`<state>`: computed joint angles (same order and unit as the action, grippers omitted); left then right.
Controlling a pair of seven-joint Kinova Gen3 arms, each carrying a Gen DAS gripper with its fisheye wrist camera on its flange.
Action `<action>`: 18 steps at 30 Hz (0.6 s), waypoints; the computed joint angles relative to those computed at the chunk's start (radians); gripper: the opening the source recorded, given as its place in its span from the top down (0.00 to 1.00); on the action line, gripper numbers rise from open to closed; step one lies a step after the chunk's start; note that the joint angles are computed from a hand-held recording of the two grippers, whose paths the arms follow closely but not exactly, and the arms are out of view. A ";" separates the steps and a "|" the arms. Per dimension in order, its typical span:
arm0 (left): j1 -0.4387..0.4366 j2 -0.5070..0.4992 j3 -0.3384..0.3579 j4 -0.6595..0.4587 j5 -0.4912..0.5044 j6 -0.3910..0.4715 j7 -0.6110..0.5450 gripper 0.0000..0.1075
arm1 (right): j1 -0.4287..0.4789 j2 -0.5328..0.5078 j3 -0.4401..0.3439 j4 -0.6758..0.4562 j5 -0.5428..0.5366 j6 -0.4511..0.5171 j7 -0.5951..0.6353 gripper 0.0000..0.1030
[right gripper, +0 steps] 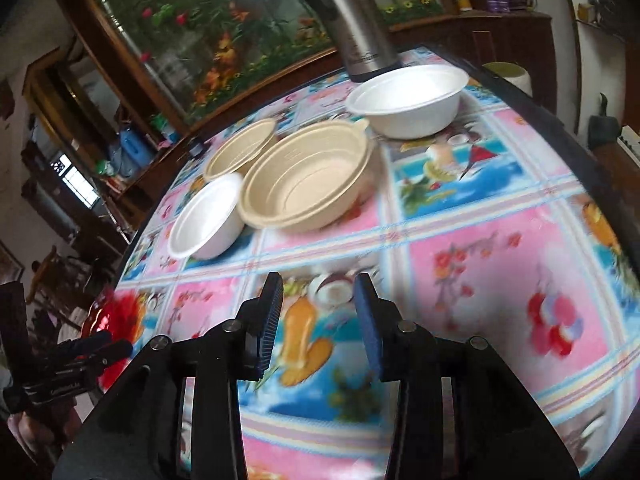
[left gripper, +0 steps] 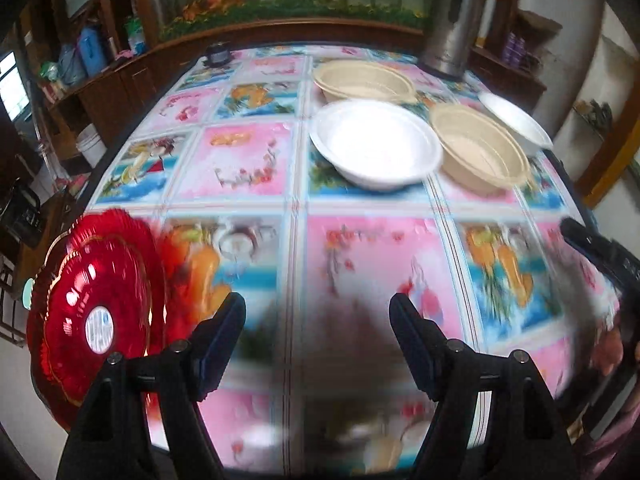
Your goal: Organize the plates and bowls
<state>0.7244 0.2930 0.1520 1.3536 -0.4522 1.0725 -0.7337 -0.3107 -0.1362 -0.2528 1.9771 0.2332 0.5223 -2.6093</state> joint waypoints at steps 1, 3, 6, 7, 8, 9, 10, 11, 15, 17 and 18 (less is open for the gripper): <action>0.000 0.009 -0.007 -0.019 -0.007 0.007 0.010 0.31 | 0.000 0.008 0.016 -0.018 -0.012 0.013 0.025 0.65; -0.001 0.028 -0.024 -0.058 -0.022 0.015 0.040 0.31 | 0.004 0.021 0.038 -0.047 -0.027 0.035 0.064 0.65; -0.006 0.064 -0.046 -0.121 -0.027 0.032 0.077 0.31 | 0.011 0.054 0.071 -0.099 -0.051 0.061 0.130 0.65; -0.007 0.076 -0.053 -0.140 -0.027 0.039 0.088 0.31 | 0.014 0.069 0.080 -0.118 -0.057 0.067 0.150 0.65; -0.010 0.095 -0.061 -0.169 -0.023 0.053 0.098 0.30 | 0.015 0.079 0.085 -0.129 -0.059 0.070 0.158 0.65; -0.014 0.109 -0.066 -0.188 -0.017 0.060 0.102 0.30 | 0.017 0.097 0.095 -0.149 -0.070 0.078 0.178 0.65; -0.016 0.124 -0.074 -0.208 -0.013 0.065 0.113 0.30 | 0.019 0.107 0.103 -0.158 -0.080 0.075 0.191 0.65; -0.018 0.132 -0.080 -0.221 -0.008 0.067 0.116 0.30 | 0.019 0.117 0.108 -0.167 -0.085 0.075 0.197 0.65; -0.027 0.161 -0.095 -0.264 0.018 0.065 0.129 0.30 | 0.030 0.146 0.134 -0.177 -0.136 0.048 0.229 0.65; -0.022 0.162 -0.094 -0.263 0.025 0.058 0.123 0.30 | 0.036 0.157 0.142 -0.176 -0.168 0.035 0.250 0.65; -0.023 0.162 -0.089 -0.264 0.033 0.053 0.111 0.30 | 0.039 0.162 0.145 -0.173 -0.182 0.025 0.261 0.65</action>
